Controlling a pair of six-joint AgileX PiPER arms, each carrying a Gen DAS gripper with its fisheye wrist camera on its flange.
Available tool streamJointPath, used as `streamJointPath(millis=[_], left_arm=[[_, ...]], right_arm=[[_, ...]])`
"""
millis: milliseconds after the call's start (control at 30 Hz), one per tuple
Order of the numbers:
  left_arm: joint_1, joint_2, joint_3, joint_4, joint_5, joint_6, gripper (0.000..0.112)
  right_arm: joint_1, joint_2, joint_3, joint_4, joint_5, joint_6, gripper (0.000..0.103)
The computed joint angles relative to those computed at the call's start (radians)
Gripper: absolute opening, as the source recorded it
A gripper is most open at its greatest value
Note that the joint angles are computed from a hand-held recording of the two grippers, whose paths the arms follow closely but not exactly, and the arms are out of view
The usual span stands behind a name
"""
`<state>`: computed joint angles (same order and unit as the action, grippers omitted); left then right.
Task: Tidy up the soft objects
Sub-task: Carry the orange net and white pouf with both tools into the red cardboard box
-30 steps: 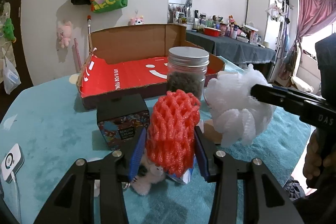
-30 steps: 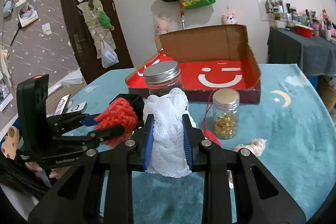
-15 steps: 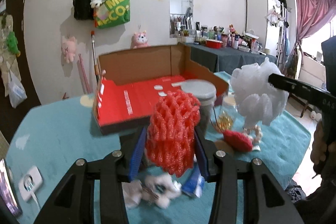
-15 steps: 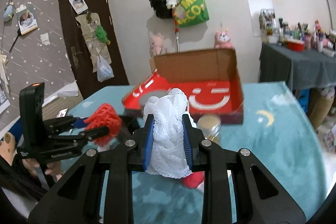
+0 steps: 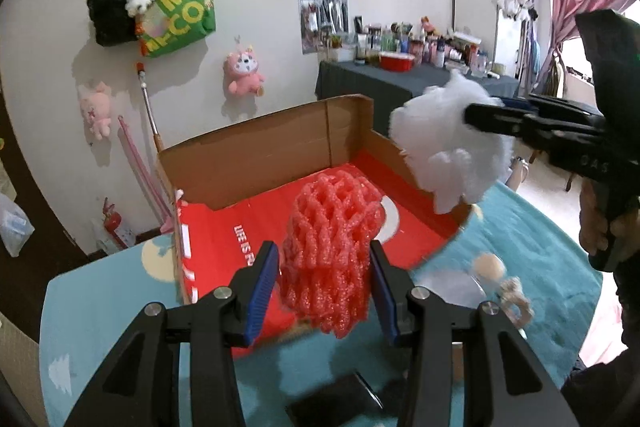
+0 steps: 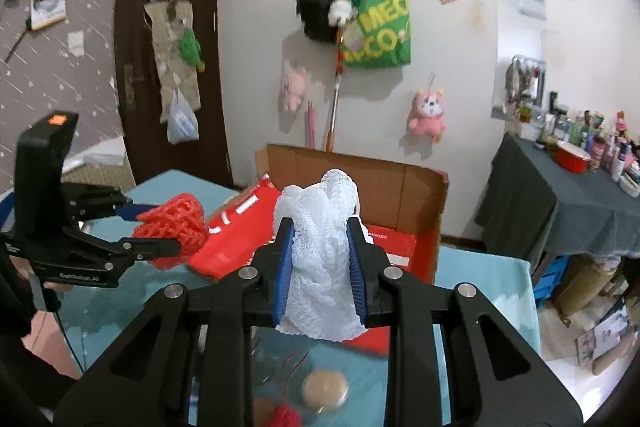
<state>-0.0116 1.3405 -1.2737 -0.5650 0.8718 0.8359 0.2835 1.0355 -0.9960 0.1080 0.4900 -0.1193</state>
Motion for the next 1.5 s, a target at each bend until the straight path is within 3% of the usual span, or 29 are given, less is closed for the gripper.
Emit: streamJointPath(millis=[133, 233, 467, 600, 700, 900, 1033, 1500], left_arm=[[-0.068, 0.166, -0.168, 0.115, 0.002, -0.106, 0.047], [-0.108, 0.336, -0.350, 0.206, 0.069, -0.221, 0.047], [-0.170, 0.648, -0.696, 0.361, 0.170, -0.392, 0.048], [-0.185, 0.820, -0.909, 0.403, 0.251, -0.471, 0.048], [-0.194, 0.899, -0.994, 0.436, 0.261, -0.512, 0.048], [-0.193, 0.973, -1.037, 0.448, 0.225, -0.550, 0.051], [-0.178, 0.945, -0.964, 0.411, 0.169, -0.544, 0.052], [-0.160, 0.937, -0.919, 0.385, 0.128, -0.532, 0.063]], right_arm=[[-0.051, 0.232, -0.188, 0.046, 0.048, -0.075, 0.024], [-0.057, 0.403, -0.343, 0.007, 0.103, -0.059, 0.024], [-0.075, 0.787, -0.743, -0.060, 0.301, 0.018, 0.024], [-0.079, 0.965, -0.955, -0.100, 0.415, 0.066, 0.024], [-0.090, 1.067, -1.082, -0.091, 0.480, 0.095, 0.024], [-0.106, 1.179, -1.212, -0.076, 0.544, 0.125, 0.024], [-0.110, 1.169, -1.184, -0.070, 0.521, 0.136, 0.027], [-0.096, 1.200, -1.254, -0.104, 0.566, 0.182, 0.031]])
